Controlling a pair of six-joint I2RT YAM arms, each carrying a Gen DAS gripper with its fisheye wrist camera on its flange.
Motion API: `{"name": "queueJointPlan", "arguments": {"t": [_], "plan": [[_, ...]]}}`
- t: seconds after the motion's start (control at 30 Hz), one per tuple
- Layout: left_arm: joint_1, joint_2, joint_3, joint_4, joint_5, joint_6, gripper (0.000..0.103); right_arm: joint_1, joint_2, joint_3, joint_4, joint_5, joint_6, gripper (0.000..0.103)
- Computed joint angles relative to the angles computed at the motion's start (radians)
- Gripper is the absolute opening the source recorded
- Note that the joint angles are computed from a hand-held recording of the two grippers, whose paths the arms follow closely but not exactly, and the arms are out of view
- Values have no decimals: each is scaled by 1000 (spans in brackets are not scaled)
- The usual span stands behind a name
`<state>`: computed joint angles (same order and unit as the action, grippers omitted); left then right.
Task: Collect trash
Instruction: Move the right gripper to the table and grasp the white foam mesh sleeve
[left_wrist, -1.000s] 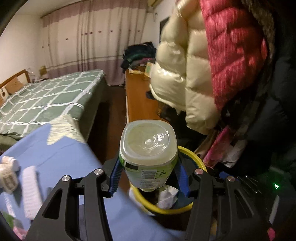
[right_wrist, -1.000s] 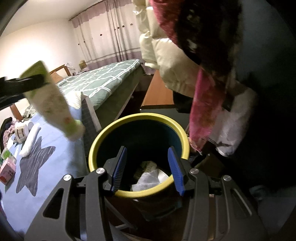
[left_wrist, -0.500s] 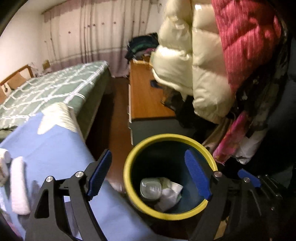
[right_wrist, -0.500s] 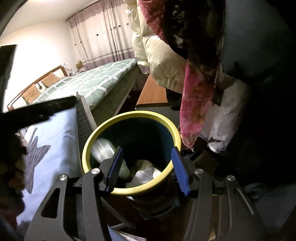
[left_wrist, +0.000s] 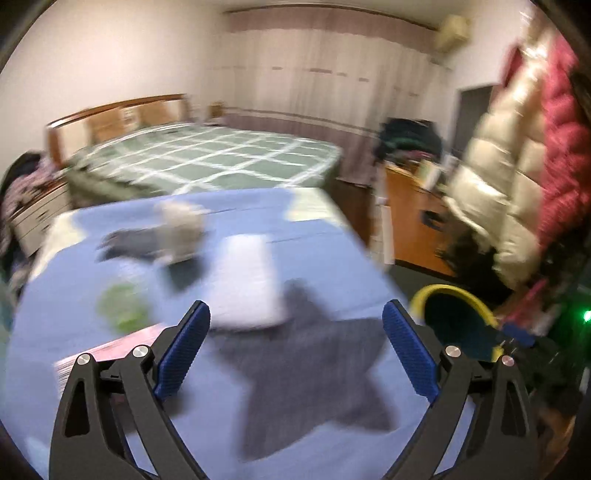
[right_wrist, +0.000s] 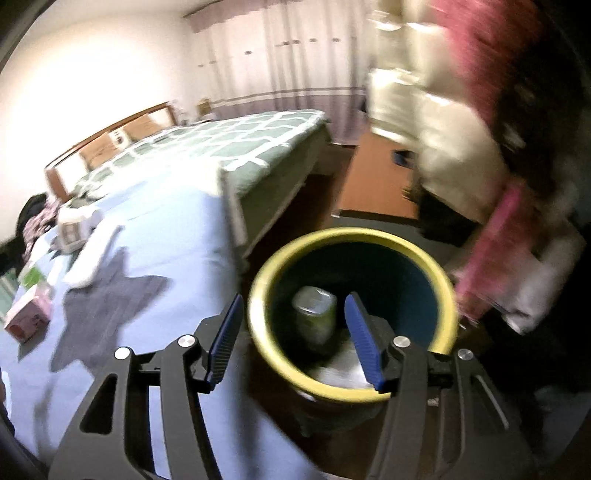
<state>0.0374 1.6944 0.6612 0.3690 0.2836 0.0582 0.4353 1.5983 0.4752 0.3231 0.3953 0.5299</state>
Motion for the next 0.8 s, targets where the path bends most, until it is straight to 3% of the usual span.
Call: {"name": "queueJointPlan", "arguments": {"t": [0.17, 0.37, 0.63, 0.8], "plan": [[278, -12, -59, 17, 47, 92, 94, 124, 169, 252, -82, -24, -4, 57], [511, 86, 6, -20, 152, 167, 94, 215, 391, 602, -215, -77, -27, 58], [603, 194, 99, -71, 238, 223, 94, 234, 718, 1109, -483, -123, -22, 61], [575, 231, 133, -91, 213, 206, 94, 226, 884, 1359, -623, -140, -13, 61]]}}
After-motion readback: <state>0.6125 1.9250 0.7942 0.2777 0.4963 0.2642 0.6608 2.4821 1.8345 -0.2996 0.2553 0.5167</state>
